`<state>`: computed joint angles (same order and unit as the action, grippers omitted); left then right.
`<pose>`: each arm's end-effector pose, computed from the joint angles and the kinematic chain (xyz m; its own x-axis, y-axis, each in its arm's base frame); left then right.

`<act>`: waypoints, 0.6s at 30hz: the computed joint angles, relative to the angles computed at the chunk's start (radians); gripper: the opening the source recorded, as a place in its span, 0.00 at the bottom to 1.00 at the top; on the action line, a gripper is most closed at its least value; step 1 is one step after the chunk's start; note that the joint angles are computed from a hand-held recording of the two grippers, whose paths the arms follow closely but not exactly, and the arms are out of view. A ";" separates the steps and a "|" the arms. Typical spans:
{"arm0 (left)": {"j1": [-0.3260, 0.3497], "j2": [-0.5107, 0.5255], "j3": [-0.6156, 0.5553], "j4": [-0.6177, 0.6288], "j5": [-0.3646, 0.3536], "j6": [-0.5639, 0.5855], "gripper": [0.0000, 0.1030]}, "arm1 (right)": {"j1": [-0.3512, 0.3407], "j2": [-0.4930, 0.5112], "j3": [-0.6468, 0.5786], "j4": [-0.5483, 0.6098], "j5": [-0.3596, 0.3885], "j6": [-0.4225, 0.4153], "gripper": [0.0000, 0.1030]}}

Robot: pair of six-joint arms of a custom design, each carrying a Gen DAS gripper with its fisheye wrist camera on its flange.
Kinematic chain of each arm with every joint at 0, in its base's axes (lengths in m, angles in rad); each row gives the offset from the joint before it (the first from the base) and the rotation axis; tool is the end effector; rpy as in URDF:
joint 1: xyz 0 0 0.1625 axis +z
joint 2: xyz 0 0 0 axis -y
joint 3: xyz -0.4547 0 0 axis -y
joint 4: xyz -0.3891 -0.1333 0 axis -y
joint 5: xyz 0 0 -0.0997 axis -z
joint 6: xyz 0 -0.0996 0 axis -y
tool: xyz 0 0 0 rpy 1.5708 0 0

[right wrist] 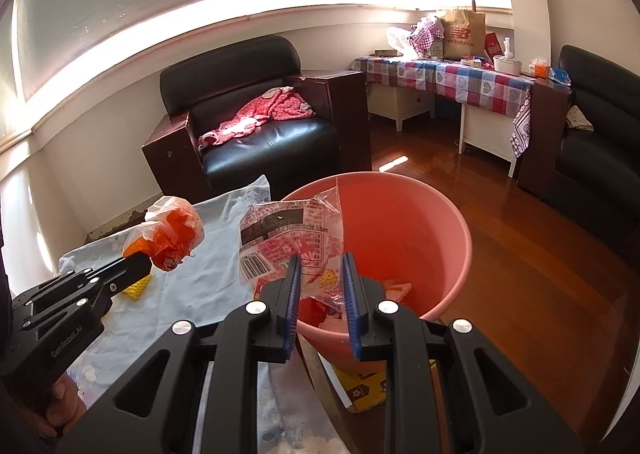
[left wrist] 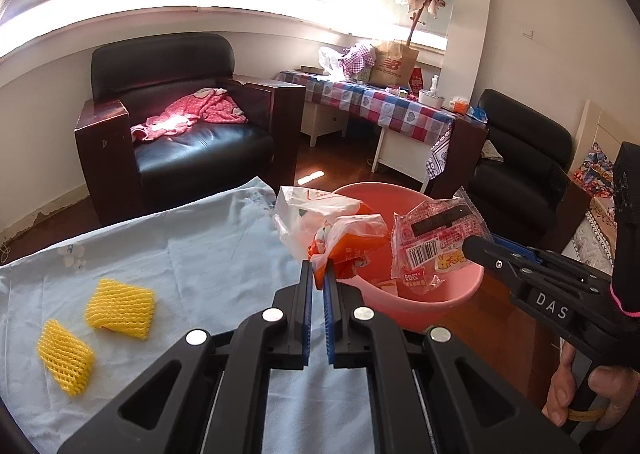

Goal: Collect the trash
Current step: 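Carry the wrapper and snack package over the pink basin with both tools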

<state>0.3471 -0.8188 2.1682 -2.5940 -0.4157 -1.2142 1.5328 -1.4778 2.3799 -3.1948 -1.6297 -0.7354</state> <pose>-0.3728 -0.3735 0.0449 -0.7865 -0.1346 -0.6028 0.4406 0.5618 -0.7002 0.1112 -0.4285 0.3012 -0.7578 -0.4462 0.4761 -0.6471 0.6077 -0.4604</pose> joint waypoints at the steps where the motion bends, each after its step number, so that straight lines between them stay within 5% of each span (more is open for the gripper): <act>1: 0.001 0.009 -0.006 -0.017 -0.002 0.018 0.05 | -0.004 0.000 -0.001 -0.005 -0.002 -0.001 0.20; 11: 0.034 0.108 -0.076 -0.263 -0.029 0.292 0.05 | -0.025 0.016 -0.023 -0.016 -0.012 0.007 0.20; 18: 0.054 0.146 -0.114 -0.325 -0.048 0.383 0.05 | -0.043 0.028 -0.038 -0.024 -0.019 0.020 0.20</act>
